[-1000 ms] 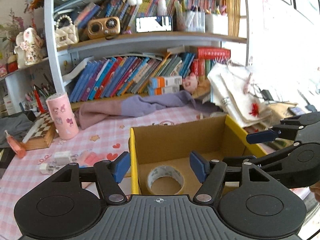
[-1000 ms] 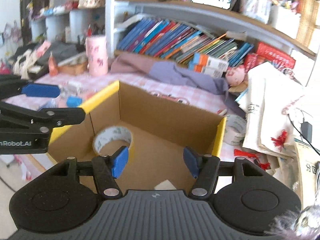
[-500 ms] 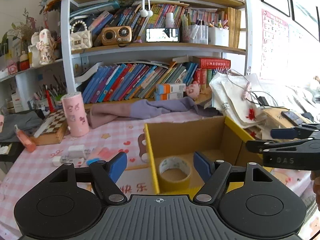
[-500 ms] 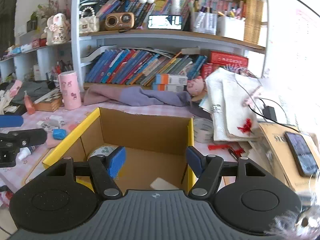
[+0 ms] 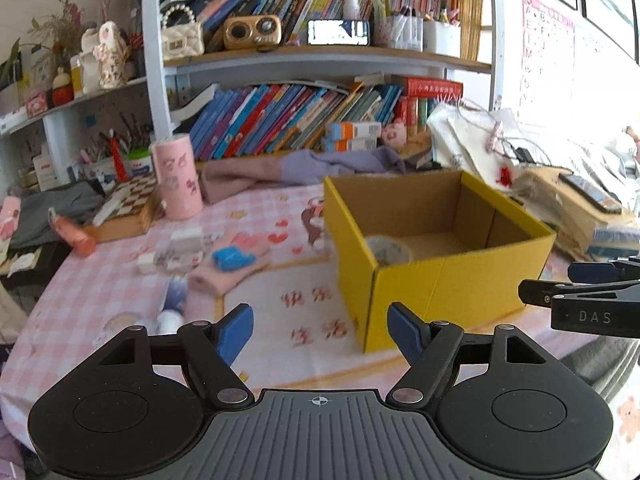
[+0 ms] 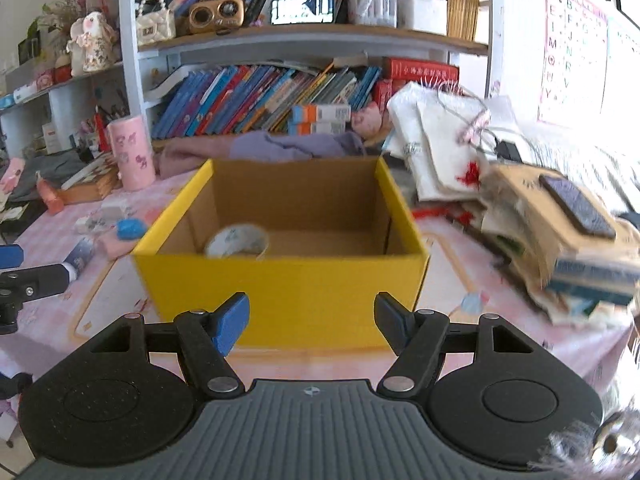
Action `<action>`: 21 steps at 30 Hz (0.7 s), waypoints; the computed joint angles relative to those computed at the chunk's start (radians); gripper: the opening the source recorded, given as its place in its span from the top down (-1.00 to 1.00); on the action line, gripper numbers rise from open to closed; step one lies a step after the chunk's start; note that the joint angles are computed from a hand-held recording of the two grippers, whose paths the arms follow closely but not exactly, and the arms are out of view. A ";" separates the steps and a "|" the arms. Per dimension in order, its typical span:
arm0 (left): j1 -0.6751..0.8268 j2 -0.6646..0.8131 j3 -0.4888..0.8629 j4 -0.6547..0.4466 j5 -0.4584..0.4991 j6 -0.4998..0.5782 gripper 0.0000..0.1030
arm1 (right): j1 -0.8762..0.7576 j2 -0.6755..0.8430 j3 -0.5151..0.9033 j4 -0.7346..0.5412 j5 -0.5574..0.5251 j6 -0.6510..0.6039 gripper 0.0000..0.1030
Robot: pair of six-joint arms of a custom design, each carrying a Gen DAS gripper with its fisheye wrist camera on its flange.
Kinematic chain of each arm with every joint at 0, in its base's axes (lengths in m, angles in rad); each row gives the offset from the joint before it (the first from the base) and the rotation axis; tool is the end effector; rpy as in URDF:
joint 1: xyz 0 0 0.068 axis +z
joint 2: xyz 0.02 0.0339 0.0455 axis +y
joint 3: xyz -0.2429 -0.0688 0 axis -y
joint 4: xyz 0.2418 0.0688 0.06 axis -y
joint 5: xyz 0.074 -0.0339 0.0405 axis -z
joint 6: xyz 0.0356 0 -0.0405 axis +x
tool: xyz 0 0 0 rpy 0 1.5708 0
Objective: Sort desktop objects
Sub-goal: 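Withdraw both open tools up out of the yellow box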
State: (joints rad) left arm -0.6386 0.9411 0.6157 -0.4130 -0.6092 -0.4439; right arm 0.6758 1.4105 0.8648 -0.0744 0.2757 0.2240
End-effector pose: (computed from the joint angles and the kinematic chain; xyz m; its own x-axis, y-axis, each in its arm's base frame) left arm 0.1740 -0.1038 0.2199 -0.5521 -0.0288 -0.8333 -0.0975 0.9948 0.0302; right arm 0.2457 0.1846 0.2162 -0.5374 -0.1569 -0.8286 -0.3176 0.9478 0.0265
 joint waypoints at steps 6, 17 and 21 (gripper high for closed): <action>-0.014 -0.130 -0.077 -0.085 -0.016 -0.011 -0.48 | 0.144 -0.026 -0.036 -0.050 0.103 0.129 -0.33; -0.009 -0.309 -0.156 -0.248 0.030 -0.061 -0.48 | 0.321 0.022 -0.023 -0.113 0.204 0.261 -0.40; 0.000 -0.360 -0.171 -0.294 0.040 -0.052 -0.59 | 0.366 0.052 -0.003 -0.117 0.212 0.265 -0.44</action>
State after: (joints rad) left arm -0.6382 0.5813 0.4446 -0.7067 -0.5696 -0.4964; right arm 1.0414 1.4623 0.8614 -0.1913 0.4880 0.4888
